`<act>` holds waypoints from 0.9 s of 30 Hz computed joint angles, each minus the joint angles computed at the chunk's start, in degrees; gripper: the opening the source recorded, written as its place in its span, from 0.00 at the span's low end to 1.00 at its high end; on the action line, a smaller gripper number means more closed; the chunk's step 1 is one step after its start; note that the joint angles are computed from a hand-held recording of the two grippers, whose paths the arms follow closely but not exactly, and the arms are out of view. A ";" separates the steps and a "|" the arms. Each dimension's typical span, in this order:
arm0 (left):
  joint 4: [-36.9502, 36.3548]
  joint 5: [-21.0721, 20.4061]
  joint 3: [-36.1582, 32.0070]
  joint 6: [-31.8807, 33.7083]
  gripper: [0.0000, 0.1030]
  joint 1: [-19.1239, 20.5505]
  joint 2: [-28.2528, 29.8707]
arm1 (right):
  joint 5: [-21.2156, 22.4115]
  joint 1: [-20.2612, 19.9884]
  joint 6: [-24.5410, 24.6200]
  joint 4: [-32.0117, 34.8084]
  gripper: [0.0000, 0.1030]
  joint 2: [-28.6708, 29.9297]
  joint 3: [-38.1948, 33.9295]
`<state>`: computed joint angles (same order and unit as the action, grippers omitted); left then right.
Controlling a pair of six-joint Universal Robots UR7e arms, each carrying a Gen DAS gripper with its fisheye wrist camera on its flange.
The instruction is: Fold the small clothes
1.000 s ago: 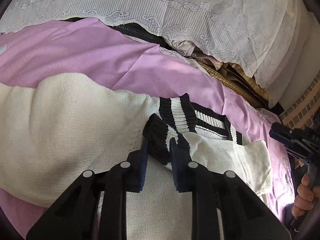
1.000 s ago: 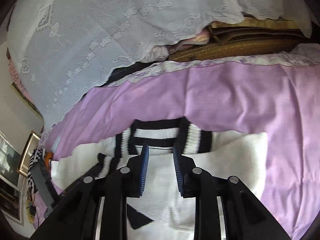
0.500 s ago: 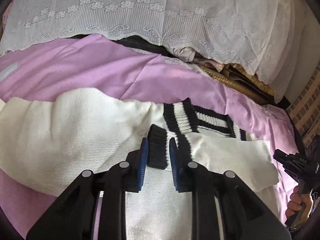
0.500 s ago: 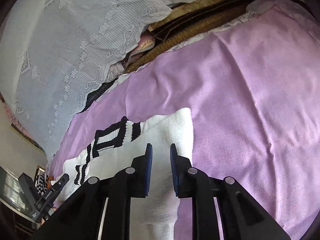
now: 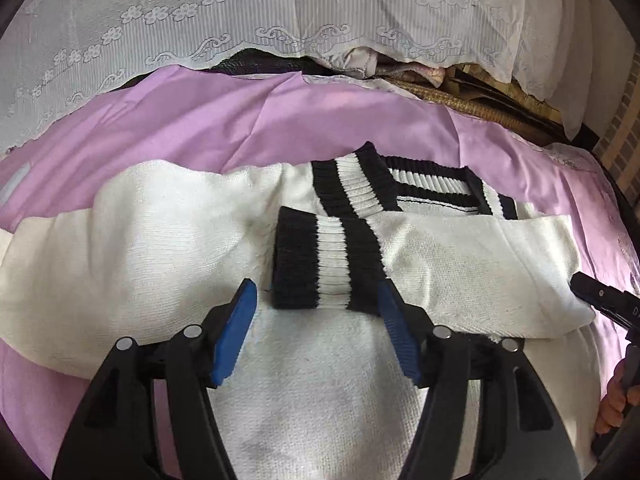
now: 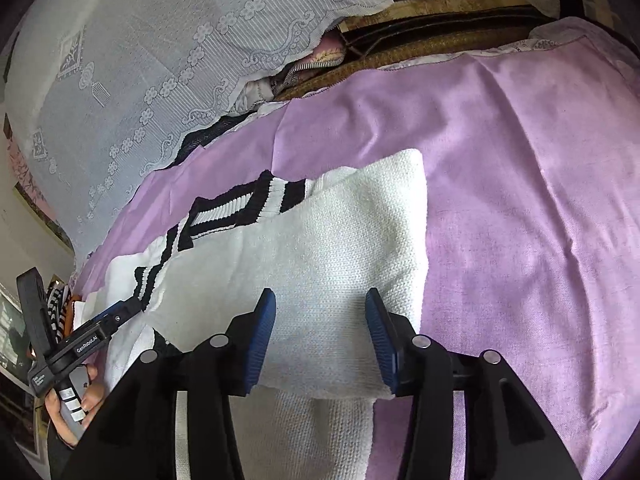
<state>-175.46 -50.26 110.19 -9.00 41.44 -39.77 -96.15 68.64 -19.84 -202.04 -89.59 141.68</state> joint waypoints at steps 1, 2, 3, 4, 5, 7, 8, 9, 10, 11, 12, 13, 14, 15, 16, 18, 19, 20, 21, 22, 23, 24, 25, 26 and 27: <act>-0.11 0.06 0.76 -0.77 0.60 0.45 -1.50 | -0.88 1.05 -0.38 -3.55 0.64 0.33 0.87; -0.23 0.36 1.59 -1.36 0.61 0.99 -3.15 | -0.69 1.95 -1.16 -6.43 0.71 0.44 1.72; -0.21 1.51 2.36 -1.56 0.61 1.56 -4.85 | -0.52 3.07 -1.95 -7.84 0.71 0.39 2.26; 0.09 3.87 3.02 -1.94 0.61 1.94 -6.49 | -0.71 4.45 -2.68 -7.85 0.73 0.31 2.35; 0.29 6.48 3.96 -2.23 0.61 2.44 -8.31 | -0.97 5.94 -3.45 -7.38 0.75 0.39 2.42; 1.24 10.41 6.14 -3.08 0.61 4.10 -12.49 | -2.14 9.16 -5.05 -6.90 0.77 1.73 2.45; 2.06 11.91 7.28 -4.03 0.61 5.15 -14.66 | -2.94 10.69 -5.87 -6.78 0.78 2.91 2.37; 2.94 12.80 8.39 -5.23 0.61 6.36 -16.89 | -3.70 12.13 -6.54 -6.44 0.78 4.11 2.21; 3.58 12.71 9.51 -6.67 0.61 7.83 -19.24 | -4.26 13.37 -6.98 -5.78 0.78 5.26 1.95; 4.11 11.82 10.42 -8.42 0.60 9.48 -21.46 | -4.57 14.55 -7.02 -5.02 0.78 6.31 1.61; 4.65 10.62 11.00 -10.40 0.60 11.18 -23.40 | -4.54 15.58 -6.82 -4.04 0.78 7.08 1.34; 4.74 9.22 11.29 -12.29 0.60 12.85 -24.92 | -4.35 16.71 -6.35 -2.70 0.78 8.10 0.61; 4.09 7.69 11.34 -13.37 0.60 14.35 -25.87 | -4.16 17.96 -5.63 -1.18 0.78 9.25 -0.42; 3.64 6.07 11.02 -14.00 0.60 15.72 -26.35 | -4.53 19.72 -4.65 -0.16 0.78 10.90 -1.49; 3.74 4.11 10.37 -14.22 0.60 16.93 -26.36 | -5.07 21.53 -3.84 2.03 0.78 12.83 -3.41; 3.45 2.61 9.02 -12.91 0.60 18.12 -25.41 | -6.99 25.30 -2.79 8.21 0.78 17.58 -8.39; 2.40 2.64 8.52 -11.36 0.60 18.29 -24.76 | -8.60 27.18 -2.31 8.41 0.76 20.74 -10.64; 1.74 1.75 7.81 -9.98 0.60 18.67 -24.26 | -10.01 28.73 -1.56 8.86 0.75 23.84 -13.14; 1.17 0.30 7.16 -8.97 0.60 19.38 -24.08 | -10.04 29.69 -0.29 11.03 0.75 26.21 -15.64; 0.13 -1.45 6.61 -8.53 0.60 20.20 -23.90 | -9.25 30.23 1.67 13.70 0.75 28.27 -18.02; -1.56 -3.66 6.21 -8.14 0.60 21.16 -23.72 | -8.51 30.64 3.71 15.08 0.75 30.24 -19.90; -3.47 -5.22 5.95 -7.51 0.60 21.88 -23.42 | -7.94 31.06 5.52 15.58 0.75 32.33 -21.62; -5.15 -5.55 5.85 -6.54 0.59 22.14 -22.99 | -7.62 31.55 6.60 15.98 0.75 34.33 -23.19; -6.40 -5.22 5.83 -5.29 0.56 22.06 -22.55 | -7.90 32.27 7.02 16.40 0.75 36.28 -24.61; -6.96 -4.36 5.77 -4.66 0.54 21.74 -22.12 | -8.76 33.24 6.90 16.54 0.75 38.42 -25.98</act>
<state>-182.42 -54.62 115.96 -13.67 63.18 -61.89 -104.90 101.88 -12.95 -185.49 -51.16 115.70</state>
